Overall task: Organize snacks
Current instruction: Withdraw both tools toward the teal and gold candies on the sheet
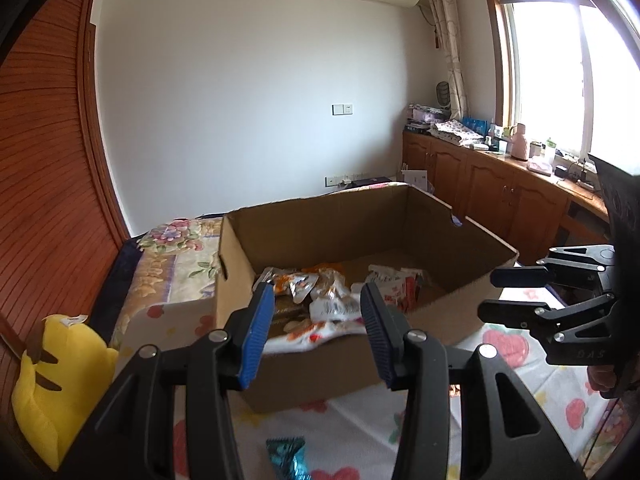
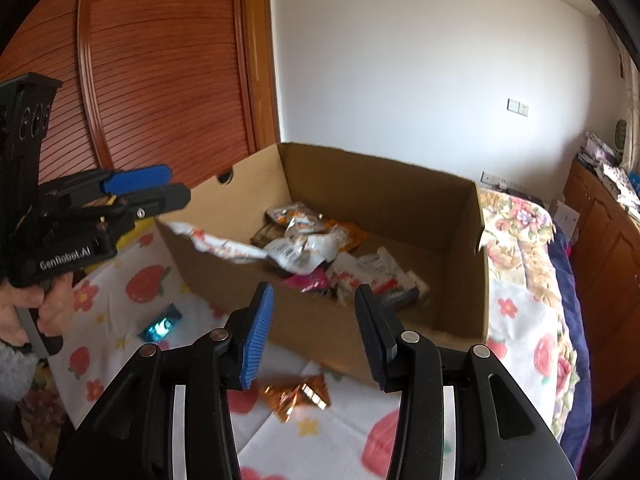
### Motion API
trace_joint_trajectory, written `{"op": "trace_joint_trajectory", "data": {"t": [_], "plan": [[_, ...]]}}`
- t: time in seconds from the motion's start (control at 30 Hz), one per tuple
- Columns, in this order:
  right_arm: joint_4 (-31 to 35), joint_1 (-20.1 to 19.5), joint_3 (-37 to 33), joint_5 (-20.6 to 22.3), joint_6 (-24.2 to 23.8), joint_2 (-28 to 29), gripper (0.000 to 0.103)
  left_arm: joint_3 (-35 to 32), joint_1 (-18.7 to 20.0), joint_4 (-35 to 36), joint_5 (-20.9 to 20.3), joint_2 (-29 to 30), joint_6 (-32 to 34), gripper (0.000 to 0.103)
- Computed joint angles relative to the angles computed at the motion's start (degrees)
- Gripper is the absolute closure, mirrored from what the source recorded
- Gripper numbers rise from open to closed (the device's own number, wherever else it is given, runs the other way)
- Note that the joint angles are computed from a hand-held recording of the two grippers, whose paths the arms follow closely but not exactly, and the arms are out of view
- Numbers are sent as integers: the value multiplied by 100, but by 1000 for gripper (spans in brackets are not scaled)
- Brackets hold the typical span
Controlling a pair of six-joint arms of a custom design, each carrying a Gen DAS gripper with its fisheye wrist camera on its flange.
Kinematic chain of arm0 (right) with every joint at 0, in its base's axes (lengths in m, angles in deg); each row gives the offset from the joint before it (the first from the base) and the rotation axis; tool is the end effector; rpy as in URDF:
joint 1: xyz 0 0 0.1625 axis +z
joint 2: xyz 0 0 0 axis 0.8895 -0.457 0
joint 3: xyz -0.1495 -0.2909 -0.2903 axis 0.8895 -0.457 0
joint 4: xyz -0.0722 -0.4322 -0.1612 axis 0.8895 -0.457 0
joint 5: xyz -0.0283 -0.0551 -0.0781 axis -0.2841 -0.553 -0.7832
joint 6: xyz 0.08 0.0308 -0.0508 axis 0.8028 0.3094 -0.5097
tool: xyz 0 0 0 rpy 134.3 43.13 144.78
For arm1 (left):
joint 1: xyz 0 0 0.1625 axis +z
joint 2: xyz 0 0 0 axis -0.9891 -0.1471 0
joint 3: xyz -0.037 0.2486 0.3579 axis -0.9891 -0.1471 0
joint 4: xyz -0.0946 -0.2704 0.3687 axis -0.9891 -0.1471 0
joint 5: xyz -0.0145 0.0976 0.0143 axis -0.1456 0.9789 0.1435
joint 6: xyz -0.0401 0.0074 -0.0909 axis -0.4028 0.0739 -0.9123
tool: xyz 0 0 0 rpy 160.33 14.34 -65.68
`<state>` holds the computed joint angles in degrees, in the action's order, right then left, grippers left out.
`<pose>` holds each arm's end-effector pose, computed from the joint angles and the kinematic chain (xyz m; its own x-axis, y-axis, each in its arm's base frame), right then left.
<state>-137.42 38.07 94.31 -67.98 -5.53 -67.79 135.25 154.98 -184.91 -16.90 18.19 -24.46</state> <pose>0.2316 -0.7871 0.0681 -0.7051 -0.0262 0.7086 -0.5860 0.5843 -0.5614 -0.1138 -0.8865 0.1951 -0.4747 0.7002 -0.5332 0.8763 0.3191 -0.3610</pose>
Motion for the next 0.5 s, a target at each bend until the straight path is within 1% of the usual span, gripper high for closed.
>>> {"op": "trace_joint_trajectory", "data": {"t": [0.17,0.3,0.4,0.5], "plan": [[-112,30,262,-121,230,10,60,254,79,37,40,-188,28,58],[-173,33,408,-220,359,39,60,443,133,75,180,-293,31,58],[-173,34,454,-338,365,66,60,583,205,82,248,-354,28,58],[-156,18,533,-392,459,58,60,634,251,151,413,-328,-8,58]]}}
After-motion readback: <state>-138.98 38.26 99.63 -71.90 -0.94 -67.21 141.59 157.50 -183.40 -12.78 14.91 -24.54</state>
